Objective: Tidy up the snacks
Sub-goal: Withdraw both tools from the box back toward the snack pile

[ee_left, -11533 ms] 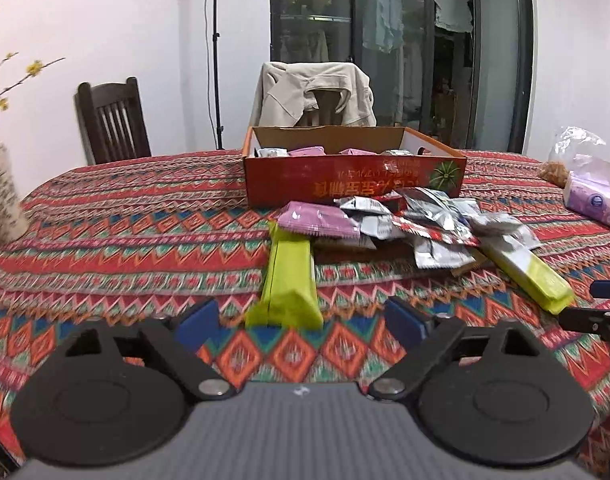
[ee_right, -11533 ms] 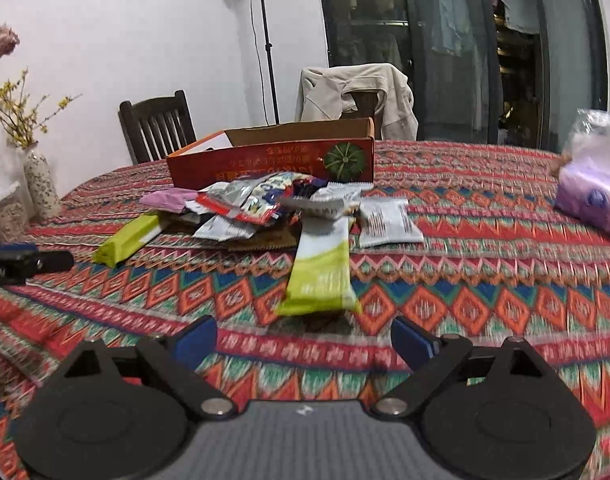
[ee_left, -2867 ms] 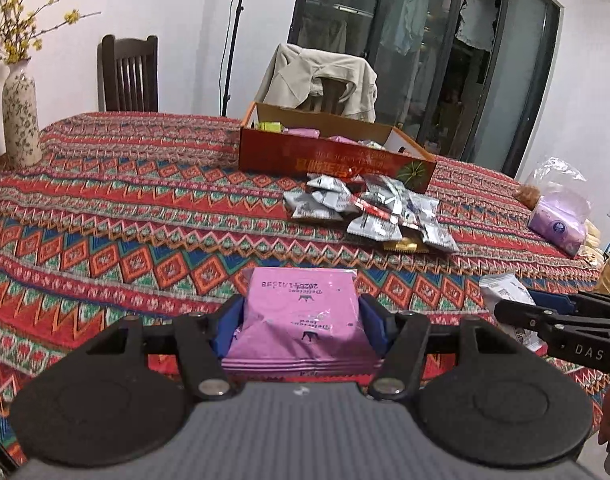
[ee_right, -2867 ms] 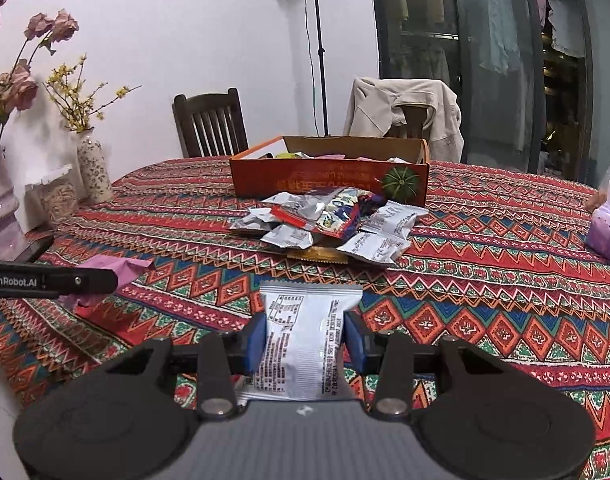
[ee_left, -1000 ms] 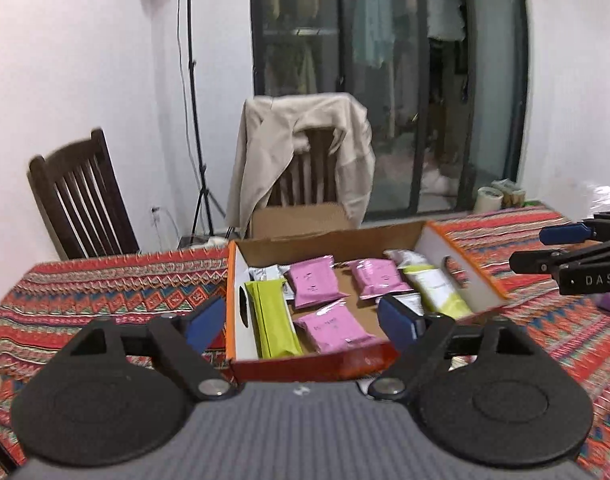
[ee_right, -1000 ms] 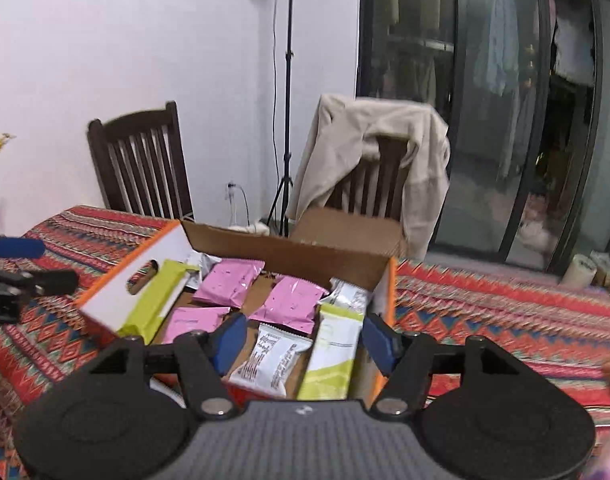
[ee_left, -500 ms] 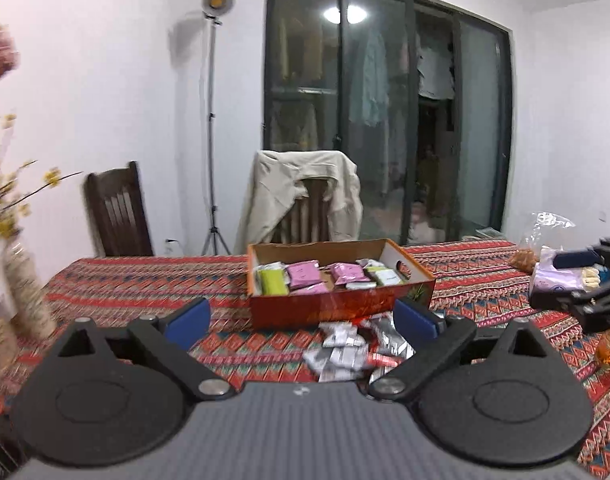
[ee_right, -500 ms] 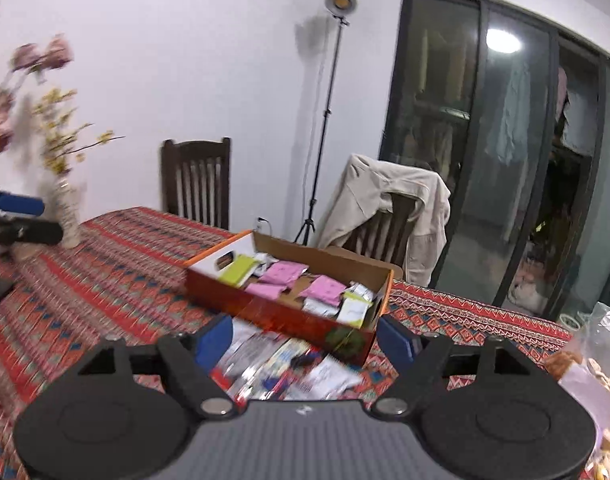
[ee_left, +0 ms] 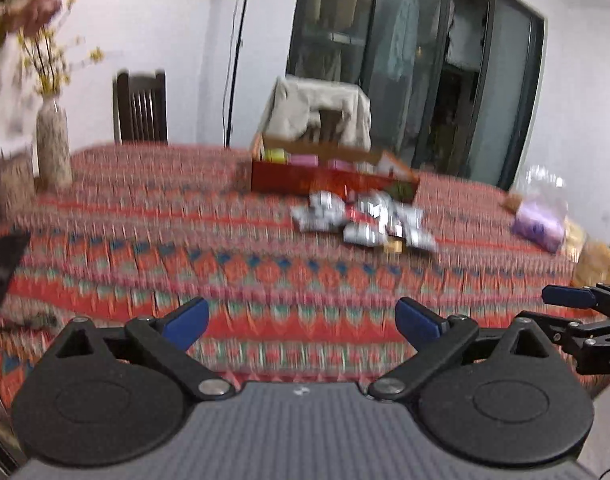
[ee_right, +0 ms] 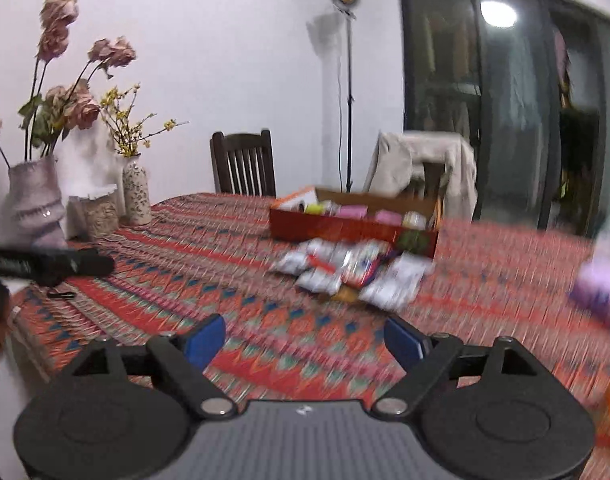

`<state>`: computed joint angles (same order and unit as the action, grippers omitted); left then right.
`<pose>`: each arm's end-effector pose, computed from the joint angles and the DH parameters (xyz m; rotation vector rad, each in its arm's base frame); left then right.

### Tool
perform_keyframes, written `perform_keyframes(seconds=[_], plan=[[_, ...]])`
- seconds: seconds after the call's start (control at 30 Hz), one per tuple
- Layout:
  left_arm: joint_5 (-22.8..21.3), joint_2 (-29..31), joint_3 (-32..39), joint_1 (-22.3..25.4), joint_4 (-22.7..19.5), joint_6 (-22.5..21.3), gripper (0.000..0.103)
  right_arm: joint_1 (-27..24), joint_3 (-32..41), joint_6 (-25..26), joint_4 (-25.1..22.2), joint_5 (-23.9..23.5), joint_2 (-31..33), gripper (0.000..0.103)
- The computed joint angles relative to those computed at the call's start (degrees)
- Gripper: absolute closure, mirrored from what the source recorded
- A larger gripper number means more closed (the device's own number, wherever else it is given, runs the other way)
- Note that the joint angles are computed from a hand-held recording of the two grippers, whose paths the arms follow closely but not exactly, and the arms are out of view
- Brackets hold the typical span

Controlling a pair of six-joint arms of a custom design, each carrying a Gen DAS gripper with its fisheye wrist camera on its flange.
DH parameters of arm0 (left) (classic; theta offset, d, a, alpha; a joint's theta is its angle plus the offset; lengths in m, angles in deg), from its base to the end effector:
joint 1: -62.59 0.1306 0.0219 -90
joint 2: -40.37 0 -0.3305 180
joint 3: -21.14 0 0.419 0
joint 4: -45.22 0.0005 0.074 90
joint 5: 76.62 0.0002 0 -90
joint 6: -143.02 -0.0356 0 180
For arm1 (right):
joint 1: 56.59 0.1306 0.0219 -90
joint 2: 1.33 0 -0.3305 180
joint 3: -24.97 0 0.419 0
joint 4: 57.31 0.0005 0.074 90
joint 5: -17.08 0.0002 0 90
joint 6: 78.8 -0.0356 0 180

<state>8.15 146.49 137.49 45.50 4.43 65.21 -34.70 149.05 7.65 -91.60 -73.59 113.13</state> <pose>0.5936 -0.1796 0.4667 0.0352 2.1085 -0.2110 0.6230 0.2502 0.4555 -0.3284 1.9867 0.2957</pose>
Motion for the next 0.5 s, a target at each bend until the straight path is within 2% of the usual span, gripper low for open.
perform_keyframes(seconds=[0.07,0.23,0.5], plan=[[0.64,-0.18,-0.87,-0.13,-1.12,0.74,0.002,0.5,-1.56,-1.41,-0.92,0.82,-0.2,0.017],[0.5,-0.74,-2.23,-0.5,0.08,-0.21,0.002,0.96,-3.45,-1.53,-1.62,2.57,-0.7,0.017],[2.48,2.6,2.45,-0.34,-1.85,-0.27,0.002,0.0,-1.36,-2.55,-1.81,2.34,0.8,0.017]])
